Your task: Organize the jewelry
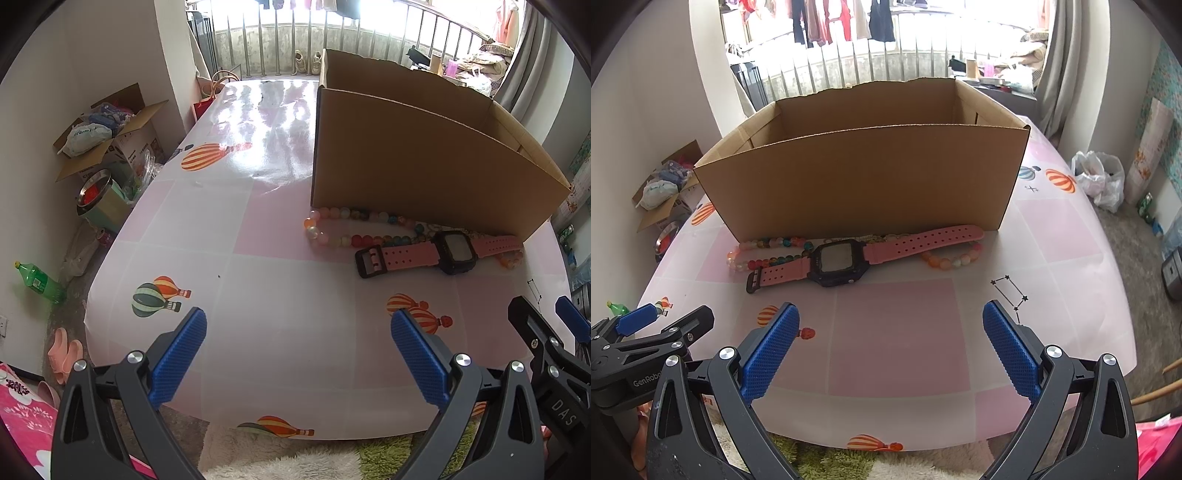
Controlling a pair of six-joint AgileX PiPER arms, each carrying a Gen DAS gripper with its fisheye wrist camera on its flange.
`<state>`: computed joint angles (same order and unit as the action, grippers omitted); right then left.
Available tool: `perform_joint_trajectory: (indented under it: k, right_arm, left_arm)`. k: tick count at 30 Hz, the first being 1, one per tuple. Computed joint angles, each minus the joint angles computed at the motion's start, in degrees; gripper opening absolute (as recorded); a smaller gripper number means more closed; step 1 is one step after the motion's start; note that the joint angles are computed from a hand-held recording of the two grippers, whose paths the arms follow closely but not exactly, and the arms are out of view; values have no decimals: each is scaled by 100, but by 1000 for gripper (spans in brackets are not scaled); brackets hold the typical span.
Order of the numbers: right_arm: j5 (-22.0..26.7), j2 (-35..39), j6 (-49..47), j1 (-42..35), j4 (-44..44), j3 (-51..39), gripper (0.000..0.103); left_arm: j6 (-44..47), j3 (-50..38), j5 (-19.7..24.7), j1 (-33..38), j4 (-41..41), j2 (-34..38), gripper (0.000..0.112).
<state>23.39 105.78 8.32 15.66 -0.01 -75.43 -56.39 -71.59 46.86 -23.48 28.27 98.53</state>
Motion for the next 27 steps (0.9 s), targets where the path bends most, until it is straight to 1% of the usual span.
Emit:
perform_joint_trajectory:
  k: [9, 16, 27]
  right_arm:
    - [7, -14, 34, 12, -25, 11, 95]
    - [2, 45, 8, -2, -11, -33, 95]
    - [236, 327, -124, -79, 143, -359, 95]
  left_arm:
    - [6, 13, 34, 3, 22, -23, 98]
    - [24, -88, 156, -24, 13, 20, 98]
    - [244, -345, 285, 23, -125, 330, 98]
